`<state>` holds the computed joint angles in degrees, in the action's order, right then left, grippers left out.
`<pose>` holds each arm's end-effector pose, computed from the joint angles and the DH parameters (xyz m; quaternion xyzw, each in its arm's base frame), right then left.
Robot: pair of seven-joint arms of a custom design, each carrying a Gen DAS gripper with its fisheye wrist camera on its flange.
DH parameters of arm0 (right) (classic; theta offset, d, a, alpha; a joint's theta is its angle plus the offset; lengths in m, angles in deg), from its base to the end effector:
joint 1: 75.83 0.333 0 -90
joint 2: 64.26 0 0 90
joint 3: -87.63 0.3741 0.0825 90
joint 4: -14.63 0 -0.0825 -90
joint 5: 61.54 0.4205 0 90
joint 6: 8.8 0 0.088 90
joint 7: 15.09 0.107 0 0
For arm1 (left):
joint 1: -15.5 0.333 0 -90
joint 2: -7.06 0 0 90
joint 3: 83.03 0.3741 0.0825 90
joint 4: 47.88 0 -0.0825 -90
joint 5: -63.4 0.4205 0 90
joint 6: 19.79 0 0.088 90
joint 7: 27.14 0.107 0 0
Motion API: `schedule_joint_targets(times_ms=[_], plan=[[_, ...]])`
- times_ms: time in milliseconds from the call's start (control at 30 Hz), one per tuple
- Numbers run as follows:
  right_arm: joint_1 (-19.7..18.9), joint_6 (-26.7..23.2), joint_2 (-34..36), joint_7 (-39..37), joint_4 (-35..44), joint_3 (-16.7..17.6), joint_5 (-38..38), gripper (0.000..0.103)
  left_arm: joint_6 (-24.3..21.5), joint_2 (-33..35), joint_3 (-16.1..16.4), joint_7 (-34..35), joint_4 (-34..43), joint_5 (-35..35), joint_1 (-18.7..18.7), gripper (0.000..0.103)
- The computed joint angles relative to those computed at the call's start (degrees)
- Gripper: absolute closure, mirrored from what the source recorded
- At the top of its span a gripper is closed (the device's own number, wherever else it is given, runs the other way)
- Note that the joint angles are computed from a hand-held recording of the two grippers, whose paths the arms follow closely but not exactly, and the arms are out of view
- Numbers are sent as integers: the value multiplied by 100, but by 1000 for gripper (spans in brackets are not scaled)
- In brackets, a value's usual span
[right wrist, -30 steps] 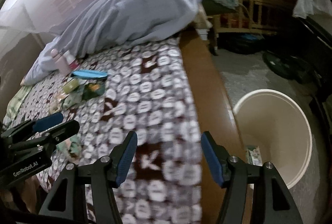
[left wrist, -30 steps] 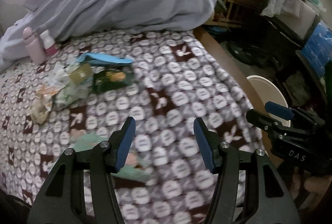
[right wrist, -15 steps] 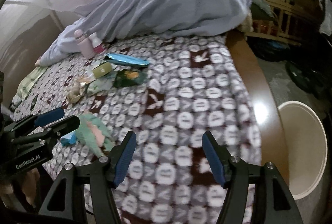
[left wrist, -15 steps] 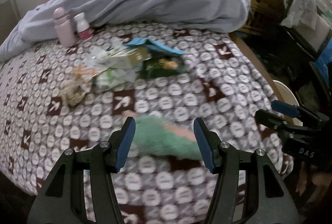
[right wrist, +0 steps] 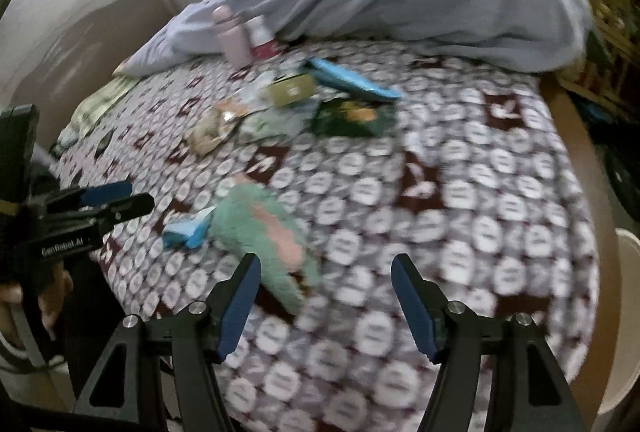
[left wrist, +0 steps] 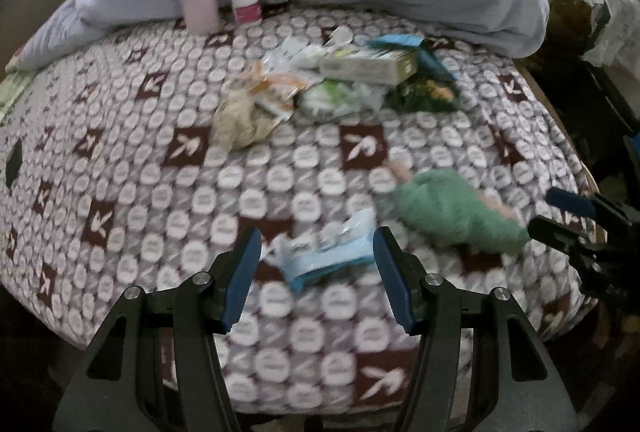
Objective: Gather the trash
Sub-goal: 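Move both open grippers back to the pile on the blanket, then grasp the blue-white snack packet with left gripper while right grasps green towel, then carry the snack packet and green towel with both grippers over the white bucket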
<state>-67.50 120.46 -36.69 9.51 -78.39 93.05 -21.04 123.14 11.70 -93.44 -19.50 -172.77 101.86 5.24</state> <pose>0.7334 0.1864 0.3987 -0.9045 0.2912 0.0346 0.3098 0.5596 -0.2133 0.4114 -0.8530 0.4591 -0.1368 0.2070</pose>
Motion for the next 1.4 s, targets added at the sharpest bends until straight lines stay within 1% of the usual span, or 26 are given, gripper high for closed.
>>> schedule_joint_targets(times_ms=[100,233,367,433,467,500,533,567,600,667,700,733,833,900,933,1000,1067,1233,1400], plan=[[109,-15,62,-124,31,53,-110,37,338,-95,0,345,-263,-324,81,46],[308,75,217,-266,129,89,-328,37,524,2,-1,743,-317,-437,113,46],[483,151,448,-212,305,79,-578,37,716,227,10,1296,-248,-528,163,46],[445,44,564,-178,424,135,-503,37,734,358,20,1561,-191,-602,194,46],[400,-129,646,-130,540,166,-446,37,788,408,26,1688,-183,-647,218,46],[357,-310,730,-57,658,191,-382,38,870,463,28,1843,-179,-712,252,46],[328,-446,783,-6,733,206,-338,48,939,524,21,2015,-166,-799,289,46],[300,-667,863,68,855,220,-318,54,981,593,16,2178,-140,-879,321,46],[298,-754,912,116,915,220,-302,55,1012,651,23,2276,-118,-917,338,46],[296,-684,874,10,836,236,-253,56,1150,746,41,2412,-104,-983,375,47],[301,-684,868,-10,831,236,-244,58,1207,760,75,2360,-108,-950,364,48],[289,-683,850,-14,823,240,-205,60,1308,754,118,2244,-135,-907,356,57],[186,-706,772,-12,811,265,12,64,1738,714,72,2215,-270,-1298,509,63],[132,-593,702,-61,768,263,148,65,1843,682,121,2066,-288,-1282,492,64],[98,-595,694,-50,789,262,209,65,1733,672,212,1838,-230,-1064,392,65],[63,-598,681,-17,818,242,256,65,1535,654,290,1493,-135,-756,274,65],[17,-583,648,-36,806,237,315,65,1470,648,298,1257,-56,-604,242,65],[-112,-603,606,72,821,196,451,65,1158,770,254,994,324,-286,132,65],[-225,-518,500,14,711,177,562,65,937,936,214,877,707,-124,16,65]])
